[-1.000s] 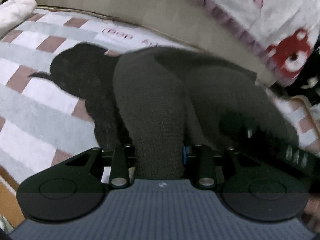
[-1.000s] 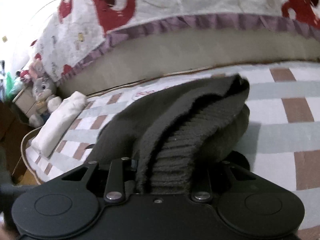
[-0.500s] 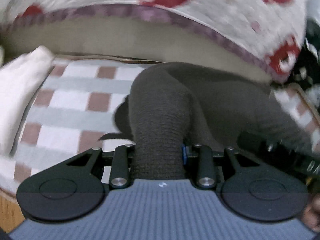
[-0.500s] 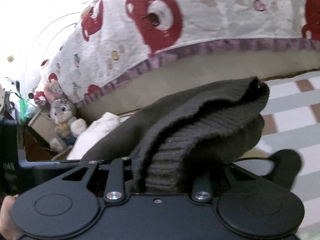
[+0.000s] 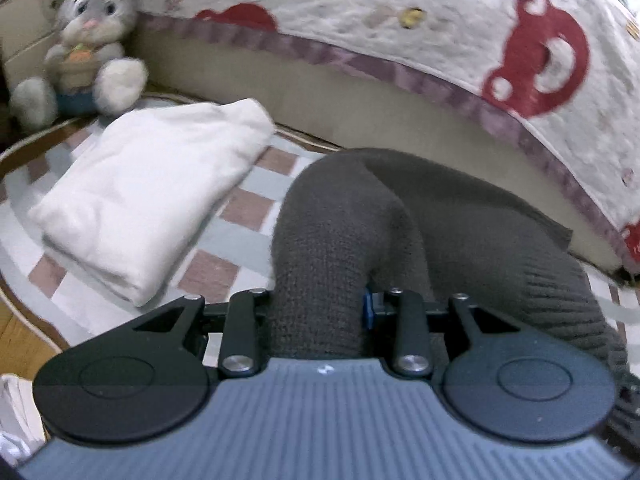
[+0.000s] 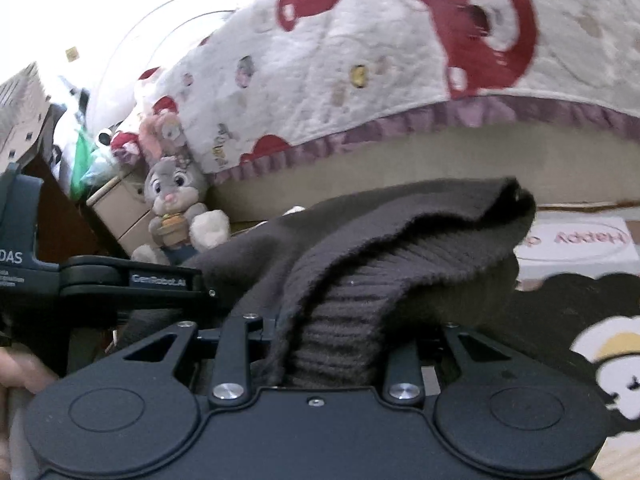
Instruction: Fold clothes
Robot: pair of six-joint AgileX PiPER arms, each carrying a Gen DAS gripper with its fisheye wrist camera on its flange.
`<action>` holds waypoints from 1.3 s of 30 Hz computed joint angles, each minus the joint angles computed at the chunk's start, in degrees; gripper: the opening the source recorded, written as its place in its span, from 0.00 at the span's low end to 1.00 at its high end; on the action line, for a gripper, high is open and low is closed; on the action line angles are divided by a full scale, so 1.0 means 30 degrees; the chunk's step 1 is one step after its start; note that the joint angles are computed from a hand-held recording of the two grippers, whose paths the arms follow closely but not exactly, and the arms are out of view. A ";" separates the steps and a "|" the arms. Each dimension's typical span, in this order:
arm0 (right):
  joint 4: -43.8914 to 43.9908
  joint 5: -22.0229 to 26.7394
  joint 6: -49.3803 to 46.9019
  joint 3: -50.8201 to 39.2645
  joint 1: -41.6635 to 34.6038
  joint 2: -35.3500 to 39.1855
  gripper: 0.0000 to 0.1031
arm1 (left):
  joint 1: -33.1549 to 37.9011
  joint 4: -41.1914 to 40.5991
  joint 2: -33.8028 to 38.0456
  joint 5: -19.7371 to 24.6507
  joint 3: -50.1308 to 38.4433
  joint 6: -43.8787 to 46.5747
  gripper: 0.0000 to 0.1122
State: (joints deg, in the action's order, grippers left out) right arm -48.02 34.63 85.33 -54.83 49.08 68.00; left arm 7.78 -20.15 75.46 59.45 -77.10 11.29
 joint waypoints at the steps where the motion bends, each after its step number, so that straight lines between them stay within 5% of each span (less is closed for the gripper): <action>1: -0.0647 -0.0012 0.0496 -0.0192 0.0292 0.0478 0.34 | 0.0687 -0.0575 0.0252 0.0116 0.0009 0.0341 0.28; 4: -0.2252 -0.0426 0.1939 -0.0258 0.0815 0.1530 0.34 | 0.1932 -0.1654 0.1296 0.0244 -0.0478 0.0246 0.28; 10: -0.5070 -0.1622 0.5107 0.0248 0.0438 0.2812 0.34 | 0.1550 -0.1863 0.1578 -0.2275 0.1045 0.1066 0.28; 19: -0.6679 -0.3846 0.5917 -0.0314 -0.0880 0.4616 0.34 | 0.4100 -0.7597 0.2455 -0.5109 0.3177 0.9361 0.28; 26: -1.2487 -0.5168 1.0715 -0.1145 -0.1428 0.7146 0.34 | 0.5786 -1.1526 0.4645 -0.6122 0.3063 1.5244 0.28; 29: -1.3433 -0.6799 1.1162 -0.2432 -0.2327 0.8553 0.34 | 0.6726 -1.1628 0.6028 -0.5479 0.1422 1.5009 0.28; 39: 0.3155 -1.0676 -0.6577 -1.3150 -0.3603 1.5994 0.34 | 0.8907 -0.9493 1.0989 -0.5380 -0.7799 1.3368 0.28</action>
State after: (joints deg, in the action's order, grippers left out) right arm -38.56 2.60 65.60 -94.28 38.27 115.98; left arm 34.51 -48.63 108.42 43.31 -100.50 51.39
